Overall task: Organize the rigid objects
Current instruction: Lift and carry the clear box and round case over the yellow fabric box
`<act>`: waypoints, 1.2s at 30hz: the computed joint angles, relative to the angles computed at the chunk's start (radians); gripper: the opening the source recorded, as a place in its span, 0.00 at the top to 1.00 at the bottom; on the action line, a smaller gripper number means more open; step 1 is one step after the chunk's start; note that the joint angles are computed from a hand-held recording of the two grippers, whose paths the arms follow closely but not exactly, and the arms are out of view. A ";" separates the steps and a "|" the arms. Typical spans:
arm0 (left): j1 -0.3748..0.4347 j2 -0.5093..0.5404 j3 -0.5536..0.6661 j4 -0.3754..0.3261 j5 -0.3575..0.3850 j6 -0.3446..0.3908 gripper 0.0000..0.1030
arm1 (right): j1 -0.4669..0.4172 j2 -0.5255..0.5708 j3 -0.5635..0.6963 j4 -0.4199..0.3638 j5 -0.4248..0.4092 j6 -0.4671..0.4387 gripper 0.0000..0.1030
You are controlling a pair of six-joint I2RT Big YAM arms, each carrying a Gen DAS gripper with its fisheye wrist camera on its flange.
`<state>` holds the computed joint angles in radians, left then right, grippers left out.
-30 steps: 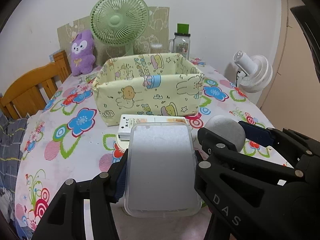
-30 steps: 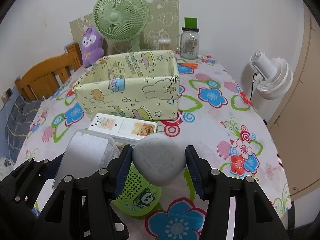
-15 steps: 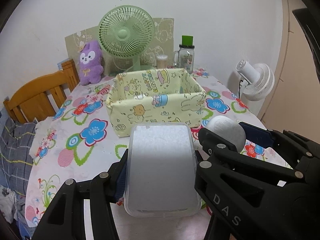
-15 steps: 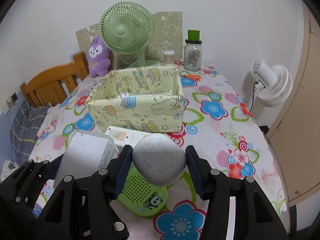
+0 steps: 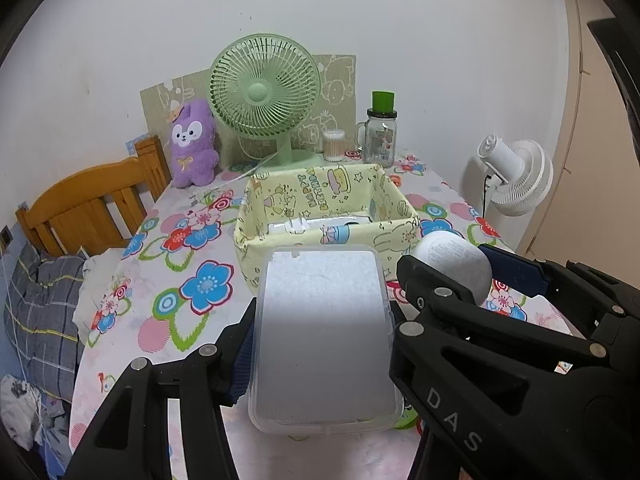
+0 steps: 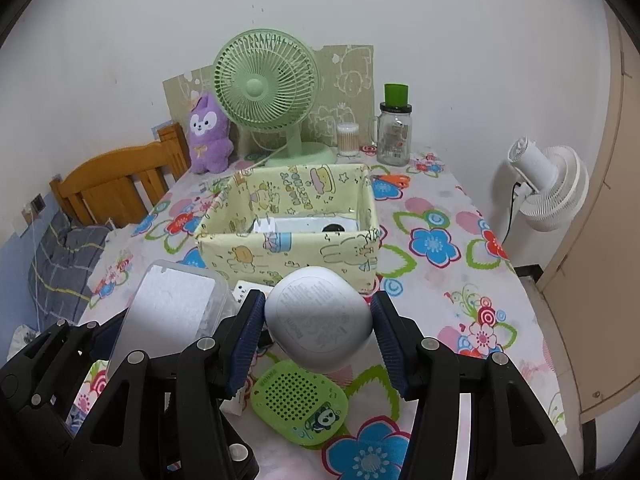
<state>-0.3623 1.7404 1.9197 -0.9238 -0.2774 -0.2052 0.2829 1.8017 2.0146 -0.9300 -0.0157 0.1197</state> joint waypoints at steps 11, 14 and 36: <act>0.016 0.005 0.041 -0.003 0.006 0.017 0.41 | 0.011 0.028 0.082 -0.029 0.014 0.001 0.44; 0.021 0.009 0.048 0.004 0.010 0.020 0.41 | 0.012 0.035 0.099 -0.030 0.018 0.003 0.44; 0.057 0.146 0.266 -0.078 0.041 0.037 0.42 | 0.005 0.232 0.424 -0.166 0.015 -0.002 0.44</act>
